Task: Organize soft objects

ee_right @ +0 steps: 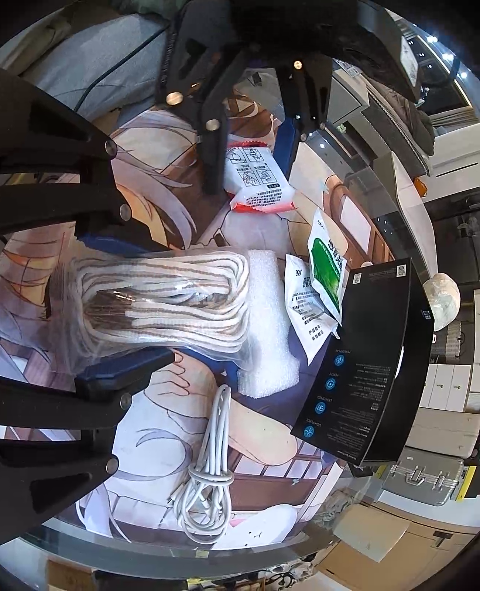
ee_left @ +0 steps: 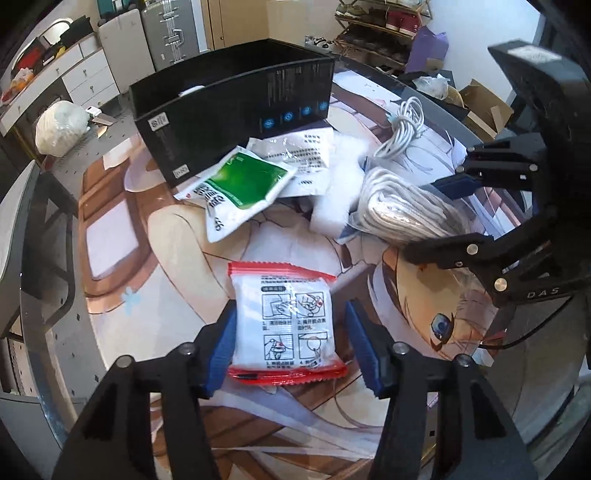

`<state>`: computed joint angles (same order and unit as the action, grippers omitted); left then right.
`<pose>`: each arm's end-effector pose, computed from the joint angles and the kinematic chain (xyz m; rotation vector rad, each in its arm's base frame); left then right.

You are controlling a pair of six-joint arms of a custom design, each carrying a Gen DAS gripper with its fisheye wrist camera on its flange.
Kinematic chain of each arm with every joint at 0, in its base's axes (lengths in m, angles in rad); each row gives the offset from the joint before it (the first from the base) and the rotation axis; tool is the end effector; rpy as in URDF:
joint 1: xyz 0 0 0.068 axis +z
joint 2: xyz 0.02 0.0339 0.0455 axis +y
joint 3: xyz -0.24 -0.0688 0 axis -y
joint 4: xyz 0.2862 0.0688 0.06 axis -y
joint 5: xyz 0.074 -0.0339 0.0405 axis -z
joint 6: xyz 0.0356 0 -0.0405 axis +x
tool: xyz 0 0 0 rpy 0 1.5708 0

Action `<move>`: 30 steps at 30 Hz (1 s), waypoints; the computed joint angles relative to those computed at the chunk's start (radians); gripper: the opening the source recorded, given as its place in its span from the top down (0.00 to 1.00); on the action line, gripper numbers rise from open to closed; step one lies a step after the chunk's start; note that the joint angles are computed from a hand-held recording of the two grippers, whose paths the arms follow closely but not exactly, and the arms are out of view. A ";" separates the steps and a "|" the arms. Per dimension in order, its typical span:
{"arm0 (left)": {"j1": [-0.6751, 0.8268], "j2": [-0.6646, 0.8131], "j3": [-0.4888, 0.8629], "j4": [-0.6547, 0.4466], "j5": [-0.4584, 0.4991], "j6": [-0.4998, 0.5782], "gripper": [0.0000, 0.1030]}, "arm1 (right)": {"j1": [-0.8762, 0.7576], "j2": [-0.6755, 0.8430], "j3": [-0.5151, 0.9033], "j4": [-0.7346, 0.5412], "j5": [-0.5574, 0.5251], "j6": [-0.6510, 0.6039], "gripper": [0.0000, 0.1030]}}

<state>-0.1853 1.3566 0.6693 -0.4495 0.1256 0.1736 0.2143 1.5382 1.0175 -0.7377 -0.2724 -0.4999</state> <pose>0.2687 -0.0549 0.1136 0.5194 2.6533 -0.1735 0.3141 0.0782 0.1600 -1.0273 2.5820 0.3146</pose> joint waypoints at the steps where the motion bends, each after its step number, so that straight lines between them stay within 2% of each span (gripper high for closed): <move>1: -0.005 0.009 0.002 0.004 -0.004 -0.002 0.44 | 0.005 -0.004 -0.004 0.005 0.008 -0.001 0.53; 3: -0.013 0.009 -0.004 0.014 -0.013 -0.002 0.45 | 0.018 -0.010 -0.012 0.010 0.027 -0.012 0.55; 4: -0.017 0.012 -0.002 0.013 -0.016 -0.003 0.54 | 0.022 -0.012 -0.014 0.011 0.029 -0.016 0.56; 7: -0.029 -0.012 -0.015 0.019 -0.024 0.004 0.59 | 0.022 -0.021 -0.017 0.011 0.026 -0.021 0.65; 11: -0.034 -0.053 -0.041 0.033 -0.052 0.013 0.59 | 0.010 -0.038 -0.022 0.015 0.010 -0.015 0.67; 15: -0.010 -0.166 -0.082 0.033 -0.007 0.006 0.59 | -0.016 -0.078 -0.014 -0.007 -0.065 -0.019 0.67; 17: -0.011 -0.222 -0.096 0.049 -0.019 -0.005 0.59 | -0.025 -0.127 -0.028 0.020 -0.108 -0.002 0.67; 23: 0.003 -0.432 -0.157 0.186 -0.119 -0.081 0.59 | -0.069 -0.271 -0.077 0.188 -0.226 0.120 0.67; 26: 0.029 -0.483 -0.170 0.262 -0.119 -0.135 0.59 | -0.091 -0.341 -0.126 0.333 -0.270 0.216 0.67; 30: 0.064 -0.490 -0.186 0.352 -0.097 -0.162 0.59 | -0.084 -0.427 -0.212 0.506 -0.239 0.283 0.67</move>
<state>-0.1217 0.8668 0.4837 -0.0970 0.0290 0.0117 0.1306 1.1107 0.8050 -0.2321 -0.5115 -0.2169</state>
